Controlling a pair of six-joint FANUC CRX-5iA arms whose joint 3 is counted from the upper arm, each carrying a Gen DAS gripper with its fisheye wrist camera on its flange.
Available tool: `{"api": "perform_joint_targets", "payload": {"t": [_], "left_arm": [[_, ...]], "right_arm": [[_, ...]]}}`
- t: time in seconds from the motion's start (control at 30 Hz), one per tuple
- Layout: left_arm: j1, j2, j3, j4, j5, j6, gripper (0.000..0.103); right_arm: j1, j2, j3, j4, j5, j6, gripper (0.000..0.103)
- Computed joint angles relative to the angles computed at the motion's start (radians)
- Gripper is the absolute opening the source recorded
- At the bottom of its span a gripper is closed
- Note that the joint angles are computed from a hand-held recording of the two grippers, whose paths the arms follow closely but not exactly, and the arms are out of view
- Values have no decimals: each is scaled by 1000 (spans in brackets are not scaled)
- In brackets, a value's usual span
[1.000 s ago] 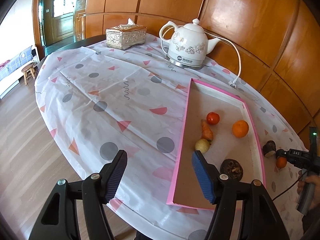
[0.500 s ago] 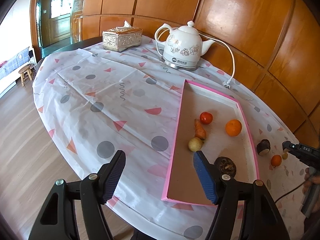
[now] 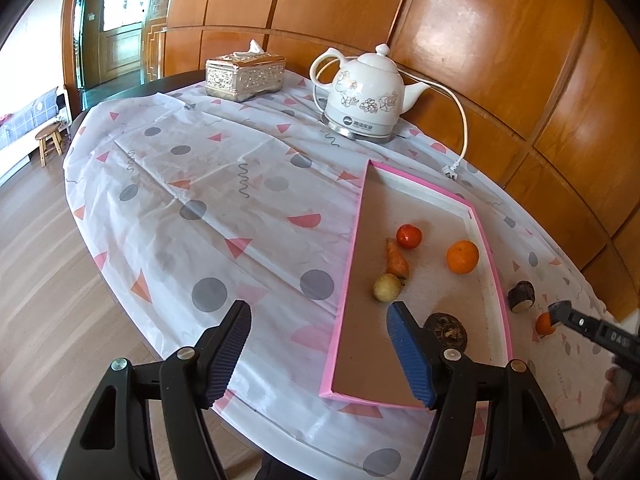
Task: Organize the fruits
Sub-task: 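Carry the taro piece into the pink tray and open the right tool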
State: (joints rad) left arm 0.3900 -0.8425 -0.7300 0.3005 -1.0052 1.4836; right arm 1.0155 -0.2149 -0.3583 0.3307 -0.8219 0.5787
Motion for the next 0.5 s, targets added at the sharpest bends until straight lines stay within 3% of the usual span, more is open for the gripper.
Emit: {"api": "perform_joint_targets", "payload": {"t": [0.5], "left_arm": [[101, -24, -27, 47, -16, -53, 71]], "right_arm": [[53, 208, 207, -109, -15, 215, 32]]}}
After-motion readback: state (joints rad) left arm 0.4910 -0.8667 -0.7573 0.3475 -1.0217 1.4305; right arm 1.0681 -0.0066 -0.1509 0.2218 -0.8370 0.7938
